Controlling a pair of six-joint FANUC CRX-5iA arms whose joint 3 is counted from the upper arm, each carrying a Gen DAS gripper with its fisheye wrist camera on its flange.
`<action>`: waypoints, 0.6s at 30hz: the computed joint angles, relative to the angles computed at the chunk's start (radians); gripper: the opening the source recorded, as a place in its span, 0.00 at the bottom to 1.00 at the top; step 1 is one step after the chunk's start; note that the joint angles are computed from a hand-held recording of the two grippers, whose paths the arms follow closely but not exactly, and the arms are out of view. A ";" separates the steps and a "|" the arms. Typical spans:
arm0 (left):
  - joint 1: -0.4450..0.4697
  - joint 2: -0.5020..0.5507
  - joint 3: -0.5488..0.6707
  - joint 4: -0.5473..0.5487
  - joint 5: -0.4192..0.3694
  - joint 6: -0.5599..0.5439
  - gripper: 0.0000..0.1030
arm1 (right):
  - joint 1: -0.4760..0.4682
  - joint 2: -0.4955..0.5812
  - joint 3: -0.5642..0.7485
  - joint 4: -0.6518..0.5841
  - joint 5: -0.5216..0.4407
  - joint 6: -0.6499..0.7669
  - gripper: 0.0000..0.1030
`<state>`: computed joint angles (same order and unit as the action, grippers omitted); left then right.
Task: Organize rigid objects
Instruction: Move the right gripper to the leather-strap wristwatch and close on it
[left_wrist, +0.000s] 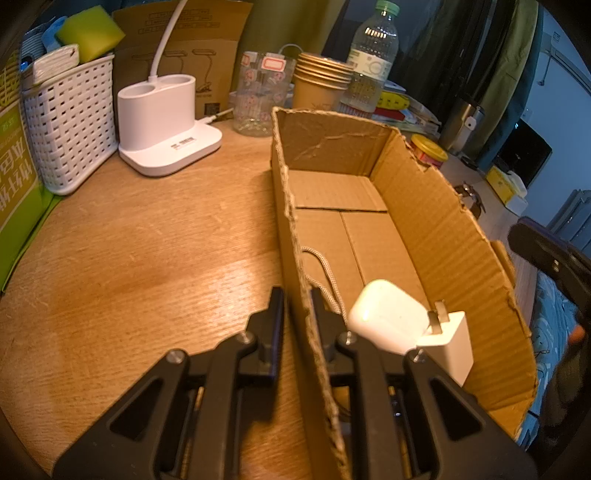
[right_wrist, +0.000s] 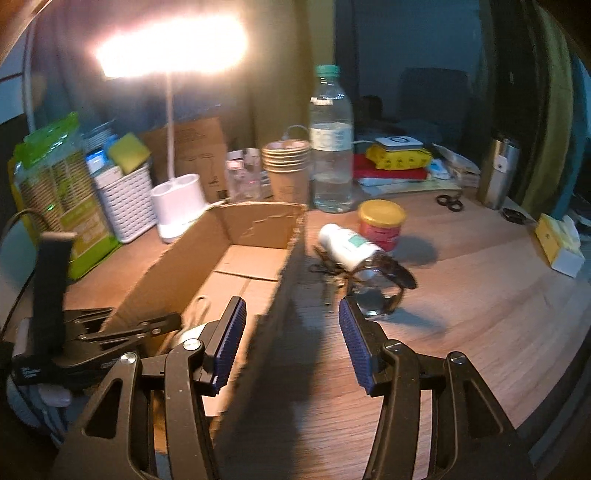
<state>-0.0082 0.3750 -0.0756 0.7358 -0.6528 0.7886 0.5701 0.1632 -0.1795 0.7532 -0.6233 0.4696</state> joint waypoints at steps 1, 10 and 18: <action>0.000 0.000 0.000 0.000 0.000 0.000 0.13 | -0.008 0.002 -0.003 0.006 0.001 -0.014 0.54; 0.000 0.000 -0.002 0.002 0.002 -0.002 0.13 | -0.063 0.037 0.008 -0.017 -0.015 -0.075 0.60; 0.000 0.000 -0.001 0.001 0.000 -0.001 0.13 | -0.091 0.096 0.065 -0.092 -0.031 -0.021 0.64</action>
